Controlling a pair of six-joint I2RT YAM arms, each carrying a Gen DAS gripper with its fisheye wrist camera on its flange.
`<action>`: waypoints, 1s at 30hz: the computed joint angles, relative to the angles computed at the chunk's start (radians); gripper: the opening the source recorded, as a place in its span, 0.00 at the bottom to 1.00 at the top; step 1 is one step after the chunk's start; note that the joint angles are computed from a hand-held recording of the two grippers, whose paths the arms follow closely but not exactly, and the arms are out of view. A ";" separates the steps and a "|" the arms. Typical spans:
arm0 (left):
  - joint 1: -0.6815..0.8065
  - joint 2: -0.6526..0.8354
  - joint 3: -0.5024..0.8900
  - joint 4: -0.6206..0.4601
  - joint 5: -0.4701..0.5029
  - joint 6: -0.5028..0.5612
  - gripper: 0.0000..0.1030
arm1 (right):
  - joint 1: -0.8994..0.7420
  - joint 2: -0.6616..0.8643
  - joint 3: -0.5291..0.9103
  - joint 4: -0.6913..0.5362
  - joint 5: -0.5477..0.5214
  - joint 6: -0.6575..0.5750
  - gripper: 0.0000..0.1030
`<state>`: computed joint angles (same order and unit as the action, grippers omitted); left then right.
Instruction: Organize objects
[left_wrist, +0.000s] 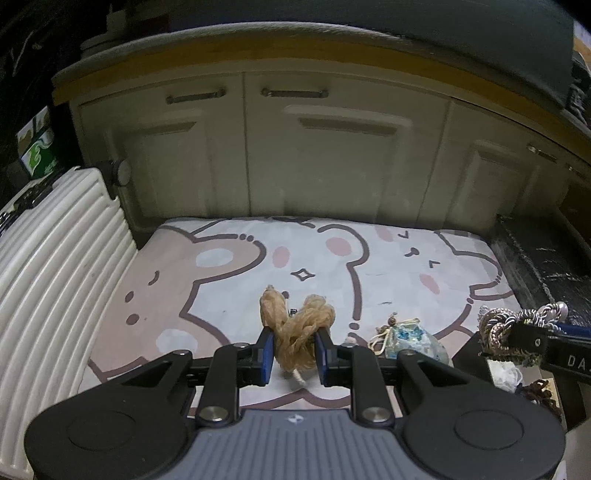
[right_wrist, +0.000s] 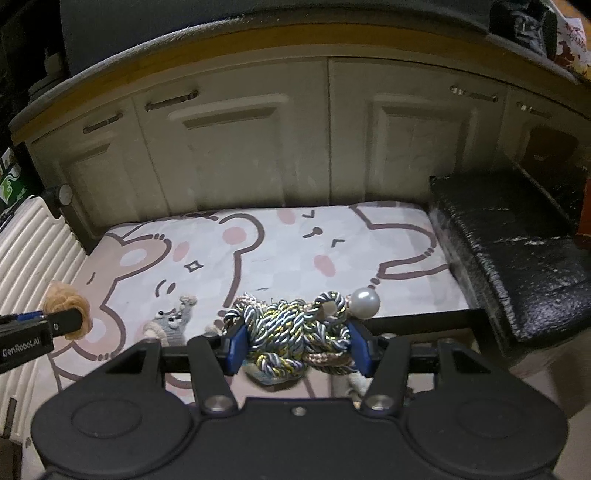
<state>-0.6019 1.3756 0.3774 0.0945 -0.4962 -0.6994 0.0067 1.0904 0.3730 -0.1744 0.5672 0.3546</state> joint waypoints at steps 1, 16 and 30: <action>-0.008 0.005 0.006 -0.001 -0.004 -0.001 0.24 | -0.008 -0.016 -0.006 -0.003 -0.002 -0.012 0.55; -0.119 0.142 0.123 0.058 -0.010 -0.006 0.24 | -0.253 -0.263 -0.083 -0.044 -0.102 -0.198 0.55; -0.188 0.276 0.226 0.151 0.024 0.033 0.24 | -0.563 -0.336 -0.136 0.016 -0.274 -0.414 0.55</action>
